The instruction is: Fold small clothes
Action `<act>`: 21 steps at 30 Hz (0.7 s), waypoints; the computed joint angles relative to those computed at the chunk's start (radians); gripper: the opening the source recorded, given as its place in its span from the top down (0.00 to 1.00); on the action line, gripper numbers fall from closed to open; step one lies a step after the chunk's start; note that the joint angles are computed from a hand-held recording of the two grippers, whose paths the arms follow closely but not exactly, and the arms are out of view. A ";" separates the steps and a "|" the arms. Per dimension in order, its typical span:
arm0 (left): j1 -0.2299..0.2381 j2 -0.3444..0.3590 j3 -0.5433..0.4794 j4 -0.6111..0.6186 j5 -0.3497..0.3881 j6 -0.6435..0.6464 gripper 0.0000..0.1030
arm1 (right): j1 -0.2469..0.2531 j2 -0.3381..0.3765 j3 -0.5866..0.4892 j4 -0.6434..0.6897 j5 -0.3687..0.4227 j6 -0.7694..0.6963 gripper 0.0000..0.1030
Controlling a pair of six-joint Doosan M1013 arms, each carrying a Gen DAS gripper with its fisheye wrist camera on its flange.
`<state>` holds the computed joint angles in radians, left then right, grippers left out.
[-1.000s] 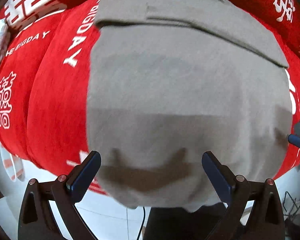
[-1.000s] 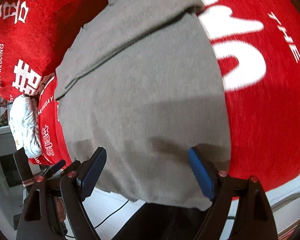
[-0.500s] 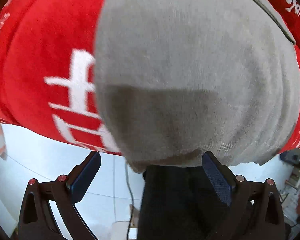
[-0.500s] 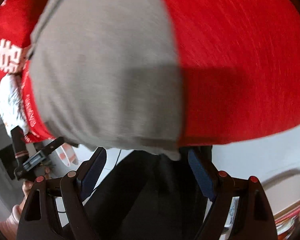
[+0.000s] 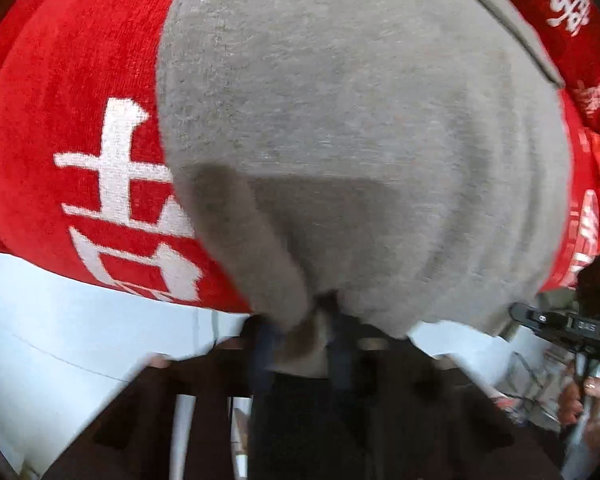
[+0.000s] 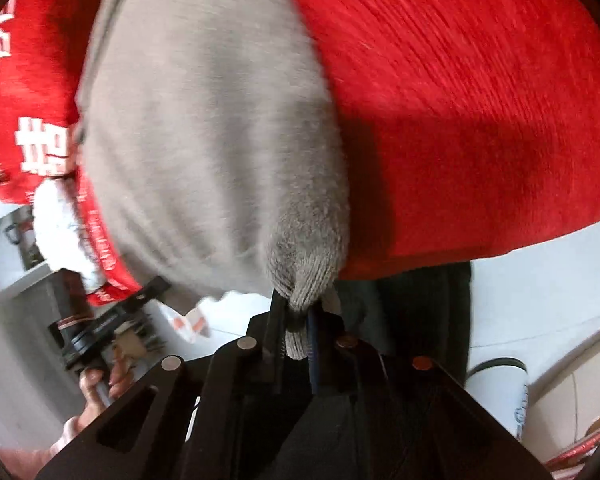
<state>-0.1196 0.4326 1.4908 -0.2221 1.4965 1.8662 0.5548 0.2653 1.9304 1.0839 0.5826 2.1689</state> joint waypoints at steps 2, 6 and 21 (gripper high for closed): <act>0.018 0.009 -0.033 -0.069 0.040 0.004 0.84 | -0.008 -0.015 0.003 0.062 -0.026 -0.065 0.91; 0.037 0.022 -0.112 -0.171 0.066 0.000 0.84 | -0.039 -0.052 -0.001 0.196 -0.132 -0.210 0.91; -0.045 0.160 -0.394 -0.006 -0.137 -0.050 0.78 | -0.244 0.073 -0.168 -0.005 -0.109 -0.124 0.90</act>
